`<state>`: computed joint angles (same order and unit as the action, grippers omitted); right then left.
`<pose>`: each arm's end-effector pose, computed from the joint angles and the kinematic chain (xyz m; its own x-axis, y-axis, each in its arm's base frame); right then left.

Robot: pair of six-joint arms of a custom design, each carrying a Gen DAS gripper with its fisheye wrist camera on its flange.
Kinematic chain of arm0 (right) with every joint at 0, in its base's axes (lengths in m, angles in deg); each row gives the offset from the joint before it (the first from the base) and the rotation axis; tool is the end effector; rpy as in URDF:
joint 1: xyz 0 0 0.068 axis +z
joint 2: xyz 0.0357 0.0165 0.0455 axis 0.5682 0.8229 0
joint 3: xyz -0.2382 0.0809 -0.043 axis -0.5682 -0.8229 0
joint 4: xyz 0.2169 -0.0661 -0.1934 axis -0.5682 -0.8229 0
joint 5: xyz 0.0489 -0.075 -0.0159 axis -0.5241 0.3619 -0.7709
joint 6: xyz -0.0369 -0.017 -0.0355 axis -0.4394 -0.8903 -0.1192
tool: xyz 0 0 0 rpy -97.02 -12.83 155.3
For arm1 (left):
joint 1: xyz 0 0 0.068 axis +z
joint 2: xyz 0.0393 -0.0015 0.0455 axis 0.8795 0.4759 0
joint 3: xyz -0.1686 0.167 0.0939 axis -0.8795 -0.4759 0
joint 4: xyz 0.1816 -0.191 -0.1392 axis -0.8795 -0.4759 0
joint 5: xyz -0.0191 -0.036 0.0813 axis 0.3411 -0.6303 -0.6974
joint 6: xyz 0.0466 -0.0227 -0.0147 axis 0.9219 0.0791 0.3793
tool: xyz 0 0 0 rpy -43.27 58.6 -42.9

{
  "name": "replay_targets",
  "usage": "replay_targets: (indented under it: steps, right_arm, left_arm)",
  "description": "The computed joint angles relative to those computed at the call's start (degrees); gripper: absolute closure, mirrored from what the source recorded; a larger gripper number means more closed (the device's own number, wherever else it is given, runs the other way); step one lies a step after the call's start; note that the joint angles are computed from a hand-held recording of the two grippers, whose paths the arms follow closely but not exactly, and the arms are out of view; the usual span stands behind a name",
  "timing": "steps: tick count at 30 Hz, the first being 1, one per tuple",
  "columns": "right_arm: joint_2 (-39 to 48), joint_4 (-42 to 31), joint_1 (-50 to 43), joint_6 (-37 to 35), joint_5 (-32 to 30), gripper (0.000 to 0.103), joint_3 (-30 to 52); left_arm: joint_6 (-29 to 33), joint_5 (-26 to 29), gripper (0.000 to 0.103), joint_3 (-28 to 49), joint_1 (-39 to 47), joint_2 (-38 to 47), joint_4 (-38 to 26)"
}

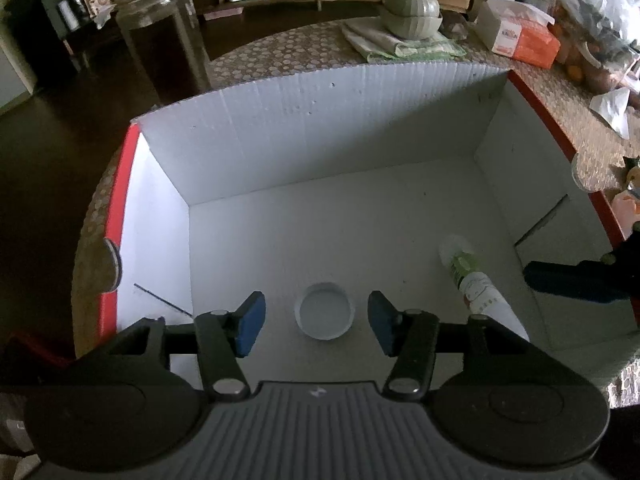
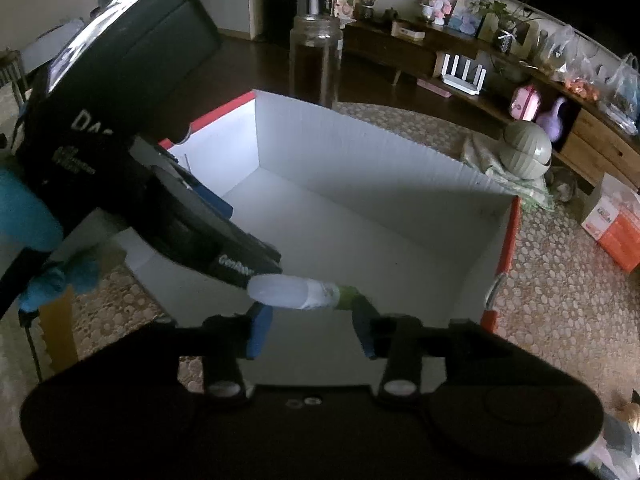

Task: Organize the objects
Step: 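Open left gripper to drop the cap while right gripper releases the glue stick into the box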

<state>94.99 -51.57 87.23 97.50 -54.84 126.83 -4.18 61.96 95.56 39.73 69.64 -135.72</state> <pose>0.2170 0.2597 0.2165 -0.7647 -0.1695 -0.6217 -0.2067 0.9783 -0.0126 0.3394 -0.1388 0.2467 -0.7110 0.5488 -0.4397 0.5916 0.8048 0.0478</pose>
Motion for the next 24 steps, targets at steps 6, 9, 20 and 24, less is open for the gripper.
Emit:
replay_targets:
  steps: [6, 9, 20, 24]
  right_arm:
    - [-3.3, -1.7, 1.7, 2.5, 2.1, 0.043, -1.3]
    - [-5.3, -2.8, 2.7, 3.7, 3.2, 0.037, -2.0]
    - [-12.7, -8.4, 7.6, 8.0, 8.4, 0.031, -3.6]
    - [-15.9, -11.0, 10.1, 10.5, 10.4, 0.030, -4.6]
  left_arm:
    - [-0.1, 0.1, 0.041, -2.0, -0.1, -3.6, 0.1]
    - [0.0, -0.5, 0.041, -3.2, -0.7, -6.0, 0.2]
    - [-2.4, -2.5, 0.028, -4.5, -2.3, -11.7, -2.2]
    - [-3.3, -2.6, 0.028, -5.7, -2.7, -15.0, -3.1]
